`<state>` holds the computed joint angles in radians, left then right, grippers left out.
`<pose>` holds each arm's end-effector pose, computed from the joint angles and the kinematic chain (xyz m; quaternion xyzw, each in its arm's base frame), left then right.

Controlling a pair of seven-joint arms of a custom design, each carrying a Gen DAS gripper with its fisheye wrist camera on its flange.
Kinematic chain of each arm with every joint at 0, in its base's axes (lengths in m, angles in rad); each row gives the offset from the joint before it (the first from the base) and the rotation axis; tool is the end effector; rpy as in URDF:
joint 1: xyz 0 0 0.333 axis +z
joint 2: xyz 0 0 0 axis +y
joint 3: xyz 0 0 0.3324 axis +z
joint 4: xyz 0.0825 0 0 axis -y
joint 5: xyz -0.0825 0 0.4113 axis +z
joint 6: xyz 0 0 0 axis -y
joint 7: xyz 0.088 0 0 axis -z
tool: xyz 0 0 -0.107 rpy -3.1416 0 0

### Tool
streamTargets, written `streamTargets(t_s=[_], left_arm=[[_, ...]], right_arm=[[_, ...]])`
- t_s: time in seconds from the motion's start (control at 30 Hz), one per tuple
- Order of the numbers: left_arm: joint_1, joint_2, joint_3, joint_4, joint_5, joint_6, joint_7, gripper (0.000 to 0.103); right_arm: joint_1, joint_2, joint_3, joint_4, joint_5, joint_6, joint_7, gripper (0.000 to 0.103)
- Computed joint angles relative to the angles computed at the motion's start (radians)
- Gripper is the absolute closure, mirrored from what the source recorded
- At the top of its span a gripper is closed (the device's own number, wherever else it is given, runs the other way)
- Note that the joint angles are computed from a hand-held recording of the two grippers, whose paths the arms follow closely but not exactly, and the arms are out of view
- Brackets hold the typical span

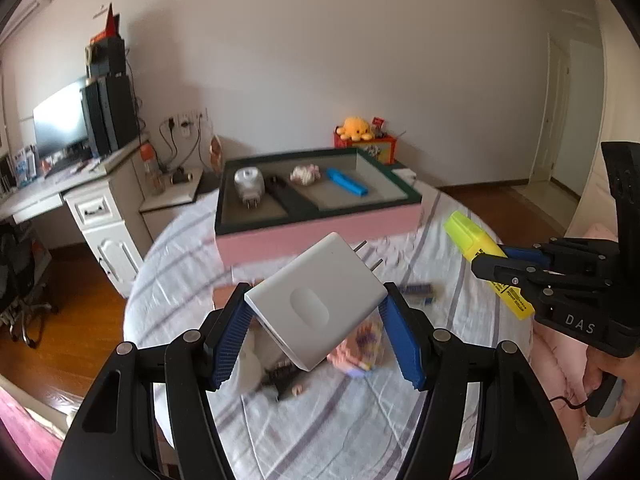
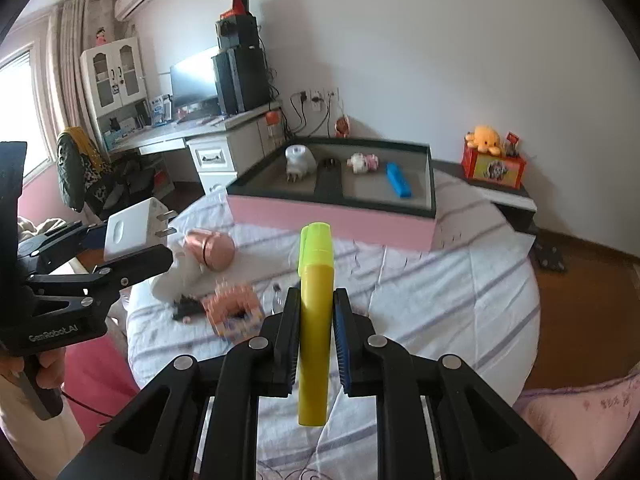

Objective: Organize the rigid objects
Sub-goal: 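Carry the charger and yellow highlighter into the pink box and open both tools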

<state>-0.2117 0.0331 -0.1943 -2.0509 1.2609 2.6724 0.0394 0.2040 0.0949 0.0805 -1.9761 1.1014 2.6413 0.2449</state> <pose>0.5536 -0.2681 0.4746 -0.6613 0.5855 -0.3057 0.3555 0.6203 0.1559 0.4762 -0.8234 0.3548 -0.1326 0.4226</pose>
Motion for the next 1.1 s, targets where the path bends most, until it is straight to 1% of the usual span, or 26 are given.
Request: streamTargets(t_s=[0.3, 0.43, 0.53, 0.67, 0.87, 0.97, 1.03, 1.1], left_arm=[[-0.003, 0.031, 0.008, 0.093, 0.025, -0.011, 0.035, 0.038], [-0.009, 0.051, 0.017, 0.138, 0.035, -0.03, 0.045, 0.038], [-0.008, 0.072, 0.027, 0.174, 0.029, -0.024, 0.069, 0.038], [-0.009, 0.112, 0.042, 0.231, -0.006, -0.025, 0.133, 0.038], [-0.01, 0.199, 0.074, 0.342, -0.104, 0.002, 0.262, 0.038], [-0.003, 0.267, 0.088, 0.421, -0.204, 0.023, 0.364, 0.038], [-0.006, 0.319, 0.097, 0.481, -0.272, 0.02, 0.43, 0.038], [-0.009, 0.365, 0.102, 0.532, -0.336, 0.015, 0.494, 0.038]], right_arm=[[-0.003, 0.013, 0.004, 0.075, 0.033, 0.001, -0.029, 0.088], [-0.007, 0.028, 0.009, 0.112, 0.055, 0.007, -0.042, 0.088], [-0.009, 0.049, 0.013, 0.15, 0.046, 0.005, -0.033, 0.088], [-0.012, 0.088, 0.023, 0.207, 0.014, 0.008, -0.011, 0.088], [-0.016, 0.187, 0.041, 0.333, -0.1, -0.004, 0.074, 0.088], [-0.015, 0.259, 0.046, 0.424, -0.19, -0.029, 0.15, 0.087], [-0.019, 0.3, 0.051, 0.472, -0.242, -0.038, 0.192, 0.087], [-0.016, 0.361, 0.049, 0.551, -0.31, -0.061, 0.254, 0.087]])
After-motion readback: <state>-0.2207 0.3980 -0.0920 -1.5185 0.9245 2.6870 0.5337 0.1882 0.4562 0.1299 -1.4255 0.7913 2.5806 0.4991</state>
